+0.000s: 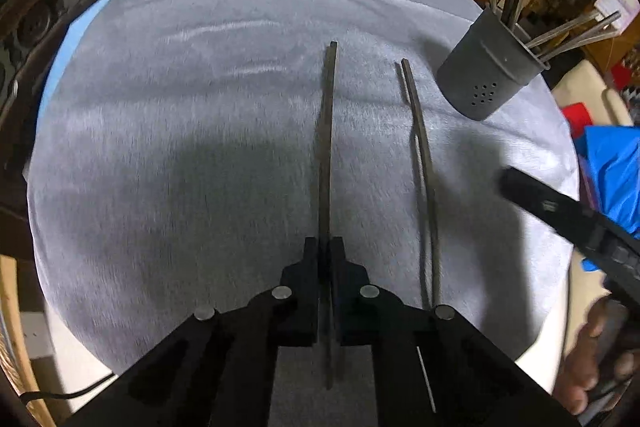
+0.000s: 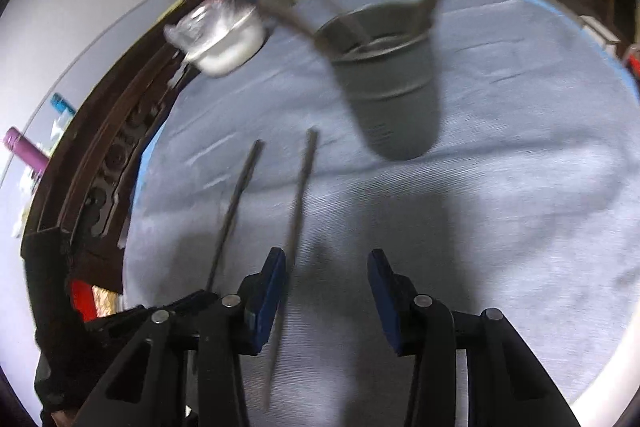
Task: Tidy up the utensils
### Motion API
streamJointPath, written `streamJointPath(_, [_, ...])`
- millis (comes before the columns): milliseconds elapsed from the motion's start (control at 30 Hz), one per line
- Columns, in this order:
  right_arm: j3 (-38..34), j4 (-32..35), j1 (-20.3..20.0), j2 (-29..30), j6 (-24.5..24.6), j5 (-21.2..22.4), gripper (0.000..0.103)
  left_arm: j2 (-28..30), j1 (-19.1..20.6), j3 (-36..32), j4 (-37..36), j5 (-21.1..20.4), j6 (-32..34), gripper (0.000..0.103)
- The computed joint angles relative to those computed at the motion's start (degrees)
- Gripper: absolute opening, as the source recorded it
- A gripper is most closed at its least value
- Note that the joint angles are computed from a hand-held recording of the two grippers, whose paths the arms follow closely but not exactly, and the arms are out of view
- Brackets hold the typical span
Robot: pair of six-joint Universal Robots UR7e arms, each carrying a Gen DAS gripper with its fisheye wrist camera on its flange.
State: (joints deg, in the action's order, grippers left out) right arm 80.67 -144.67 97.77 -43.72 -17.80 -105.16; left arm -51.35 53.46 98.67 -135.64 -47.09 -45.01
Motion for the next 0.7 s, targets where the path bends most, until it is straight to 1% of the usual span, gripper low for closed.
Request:
streamJointPath(67, [-1.32, 1.93, 0.46, 1.35, 0.09, -0.51, 0.047, -1.09, 0.01, 1.1, -0.78, -2.43, -0.23, 0.006])
streamJointPath(133, [-2.13, 3.05, 0.82, 2.4, 0.61, -1.43, 0.047, -1.4, -0.08, 1.6, -1.08, -3.84, -0.5, 0.006])
streamJointPath(267, [-2.72, 4.51, 0.98, 3.46, 1.12, -3.01, 0.047, -2.01, 0.13, 2.11, -1.08, -4.44, -0.58, 0.006])
streamJointPath(300, [-2.78, 4.67, 0.96, 3.62, 1.15, -3.06, 0.045, -2.1, 0.04, 2.2, -0.89, -4.41, -0.62, 0.006])
streamJointPath(333, [-2.97, 4.98, 0.86, 3.73, 1.22, -3.12, 0.04, -2.08, -0.04, 1.87, 0.2, -4.42, -1.01, 0.006])
streamJointPath(367, [-3.25, 5.59, 0.77, 3.96, 1.56, -3.45, 0.04, 0.01, 0.54, -0.87, 0.17, -4.08, 0.2, 0.006])
streamJointPath(433, [-3.52, 5.92, 0.63, 4.17, 1.9, -3.83, 0.039, 0.3, 0.2, -1.4, 1.73, -3.1, -0.38, 0.006])
streamJointPath(533, [-3.2, 4.96, 0.75, 4.25, 1.07, -4.21, 0.038, 1.01, -0.22, -2.21, 3.25, -1.7, -0.58, 0.006])
streamJointPath(633, [-2.61, 3.69, 0.68, 4.08, 0.24, -4.41, 0.031, 1.16, -0.97, -2.62, 4.72, -0.7, -1.36, 0.007])
streamJointPath(700, [-2.37, 3.72, 0.44, 3.79, 0.66, -3.91, 0.029, 1.09, -1.14, -2.52, 4.91, -0.08, -1.47, 0.009])
